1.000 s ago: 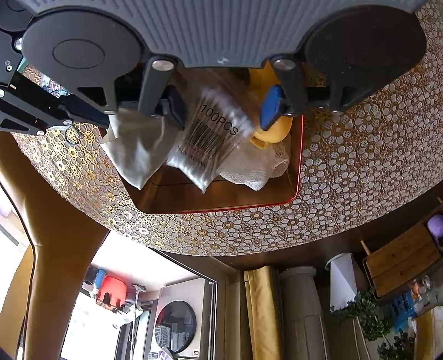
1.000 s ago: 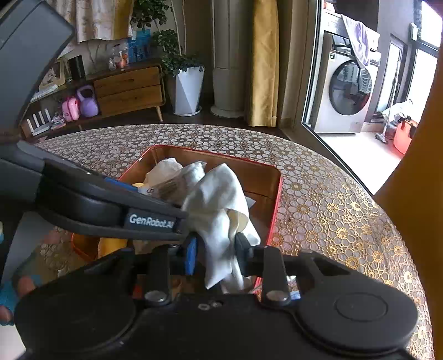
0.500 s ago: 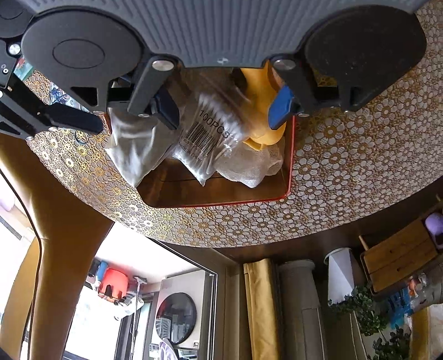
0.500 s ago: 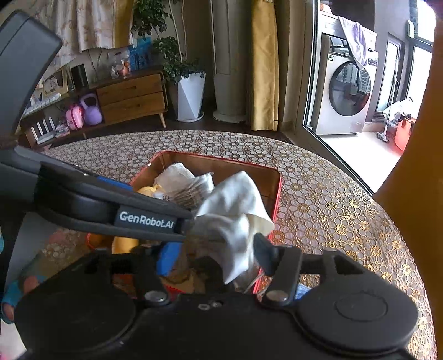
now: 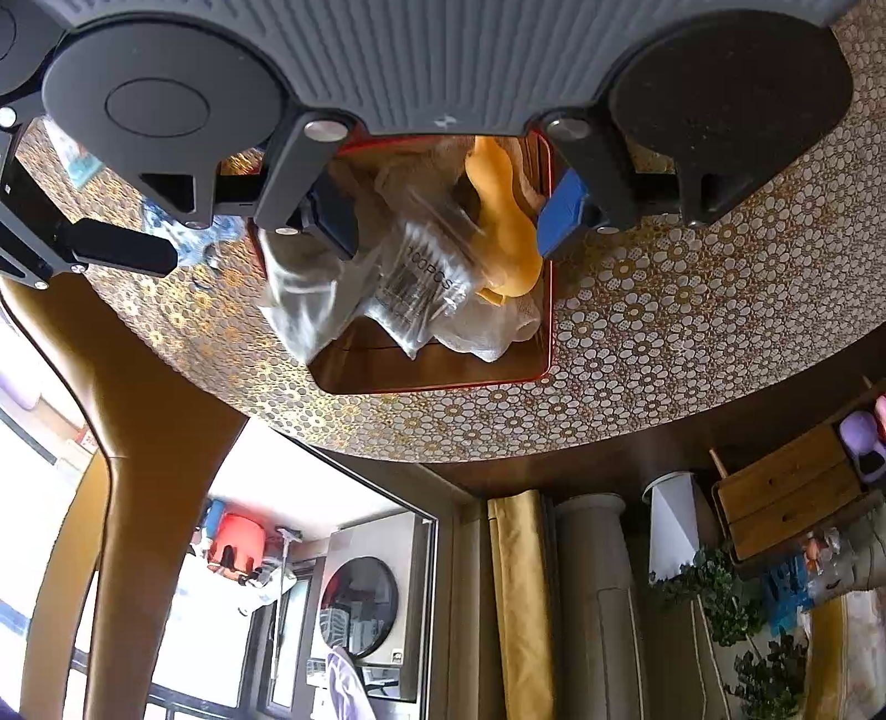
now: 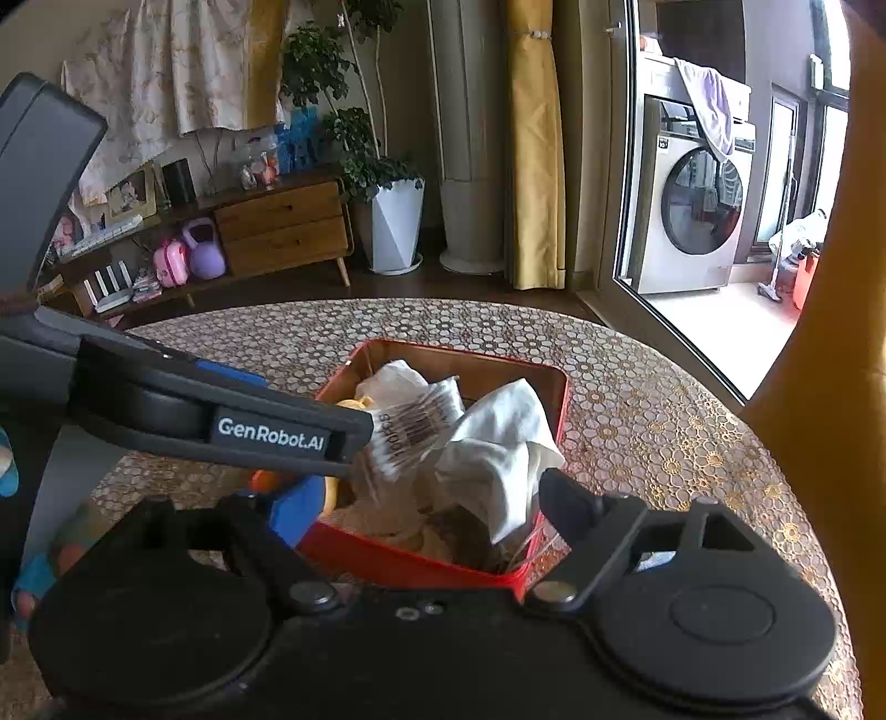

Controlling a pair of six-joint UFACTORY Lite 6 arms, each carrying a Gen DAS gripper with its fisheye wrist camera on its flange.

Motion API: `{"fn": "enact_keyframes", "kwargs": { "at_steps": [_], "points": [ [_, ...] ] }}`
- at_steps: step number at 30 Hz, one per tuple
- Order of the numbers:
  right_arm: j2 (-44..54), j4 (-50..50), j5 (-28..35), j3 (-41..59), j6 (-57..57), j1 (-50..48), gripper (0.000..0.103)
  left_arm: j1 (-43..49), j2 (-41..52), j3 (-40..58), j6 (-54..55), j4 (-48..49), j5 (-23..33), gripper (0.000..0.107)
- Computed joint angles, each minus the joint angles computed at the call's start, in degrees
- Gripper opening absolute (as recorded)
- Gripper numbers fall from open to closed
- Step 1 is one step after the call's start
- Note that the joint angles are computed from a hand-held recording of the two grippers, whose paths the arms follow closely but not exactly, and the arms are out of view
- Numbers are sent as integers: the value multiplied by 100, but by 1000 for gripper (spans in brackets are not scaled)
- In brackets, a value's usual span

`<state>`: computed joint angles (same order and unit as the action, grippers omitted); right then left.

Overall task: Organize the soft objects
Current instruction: 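Lower the swab pack and cloth into the red box and open both grippers, then withdraw both open grippers from the red box toward the remaining items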

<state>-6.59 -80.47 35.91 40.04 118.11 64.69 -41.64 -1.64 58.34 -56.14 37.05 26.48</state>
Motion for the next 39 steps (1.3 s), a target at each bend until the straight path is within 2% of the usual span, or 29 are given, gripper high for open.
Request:
{"fn": "enact_keyframes", "kwargs": {
  "at_steps": [3,17,20,27,35,39],
  "points": [
    [-244,257,226,-68,-107,258,87,-187,-376,-188,-114,83,195,81],
    [-1398,1351,1916,-398,-1,2123,99,-1445,-2250,-953,-512,64,1267,82],
    [-1517,1538,2443,-410,142,2670,100,-1866,-2651,-1128,-773,198,1624,85],
    [-1678,1876,3512,-486,764,3840,101,-2882,-3418,-1444,-1109,229,2474,85],
    [-1746,2163,4031,-637,1304,4547,101,-4191,-4185,-1905,-1863,627,3774,85],
    [-1660,2291,4194,-660,1551,4798,101,-4872,-4532,-2279,-2570,818,4341,85]
  ]
}}
